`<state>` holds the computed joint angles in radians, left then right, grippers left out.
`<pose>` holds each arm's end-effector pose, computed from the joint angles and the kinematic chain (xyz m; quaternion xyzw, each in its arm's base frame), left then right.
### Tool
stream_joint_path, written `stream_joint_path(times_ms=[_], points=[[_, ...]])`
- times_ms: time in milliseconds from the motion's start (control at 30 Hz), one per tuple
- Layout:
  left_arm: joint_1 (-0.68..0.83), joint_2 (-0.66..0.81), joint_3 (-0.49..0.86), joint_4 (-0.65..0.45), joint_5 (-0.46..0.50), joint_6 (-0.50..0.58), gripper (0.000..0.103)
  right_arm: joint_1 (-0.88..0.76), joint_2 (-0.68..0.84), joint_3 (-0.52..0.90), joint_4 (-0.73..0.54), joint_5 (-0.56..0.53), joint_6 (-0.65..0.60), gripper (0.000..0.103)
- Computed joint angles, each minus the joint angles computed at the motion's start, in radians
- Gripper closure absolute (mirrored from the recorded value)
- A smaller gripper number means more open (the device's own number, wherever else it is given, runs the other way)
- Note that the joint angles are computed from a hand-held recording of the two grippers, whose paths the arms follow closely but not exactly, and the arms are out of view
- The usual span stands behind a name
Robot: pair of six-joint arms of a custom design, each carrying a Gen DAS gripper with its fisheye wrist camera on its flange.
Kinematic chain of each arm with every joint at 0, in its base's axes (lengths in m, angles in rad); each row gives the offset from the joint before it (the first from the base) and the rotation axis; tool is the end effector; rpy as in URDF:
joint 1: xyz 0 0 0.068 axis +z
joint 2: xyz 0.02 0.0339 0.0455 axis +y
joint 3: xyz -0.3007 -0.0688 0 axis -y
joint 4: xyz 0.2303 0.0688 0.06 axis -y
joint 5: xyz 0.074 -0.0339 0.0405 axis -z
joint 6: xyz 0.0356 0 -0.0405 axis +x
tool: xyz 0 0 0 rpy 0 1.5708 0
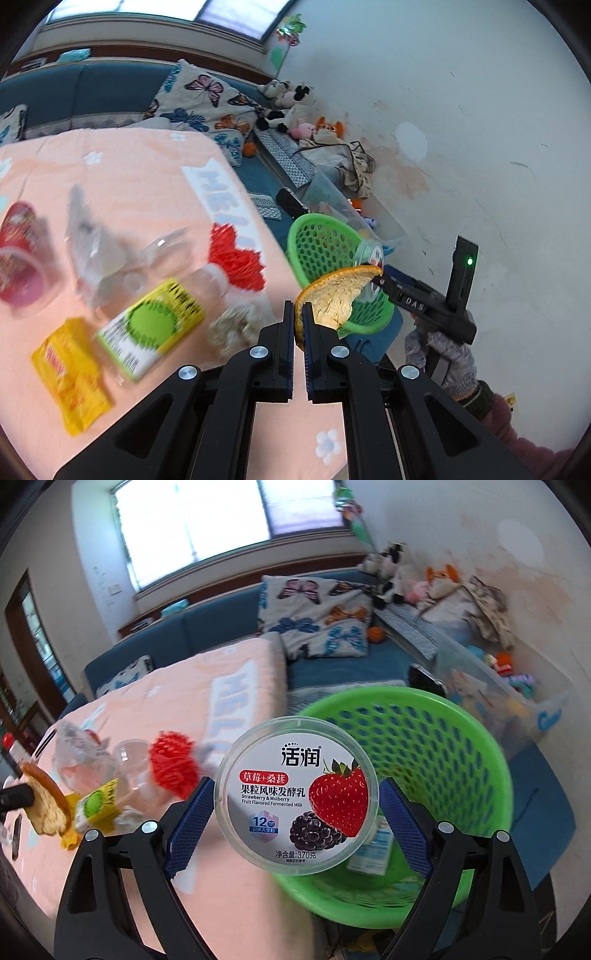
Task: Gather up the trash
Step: 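Drop the yogurt cup into the basket with the right gripper while the left carries bread over it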
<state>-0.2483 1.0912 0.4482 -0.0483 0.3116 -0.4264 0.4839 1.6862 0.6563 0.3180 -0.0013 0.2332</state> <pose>0.1763 -0.0560 0.2214 -0.0137 0.8962 -0.2717 0.3504 0.2723 0.1432 0.1741 -0.1139 0.9020 0.1467 0.3897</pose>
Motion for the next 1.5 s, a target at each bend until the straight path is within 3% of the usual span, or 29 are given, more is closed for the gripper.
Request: stream_joint_path(times_ms=[367,667,1500], points=[[-0.129,0.261,0.217,0.035,-0.077,-0.001,0.098,-0.146,0.046,-0.044,0.065,-0.083,0.002,0.009],[-0.225,0.479,0.397,0.026,-0.107,0.004,0.098,-0.191,-0.023,-0.110,0.078,-0.106,-0.020,0.009],[-0.360,0.832,0.641,-0.024,-0.098,-0.009,0.097,-0.304,-0.150,-0.267,0.101,-0.152,-0.051,0.009]])
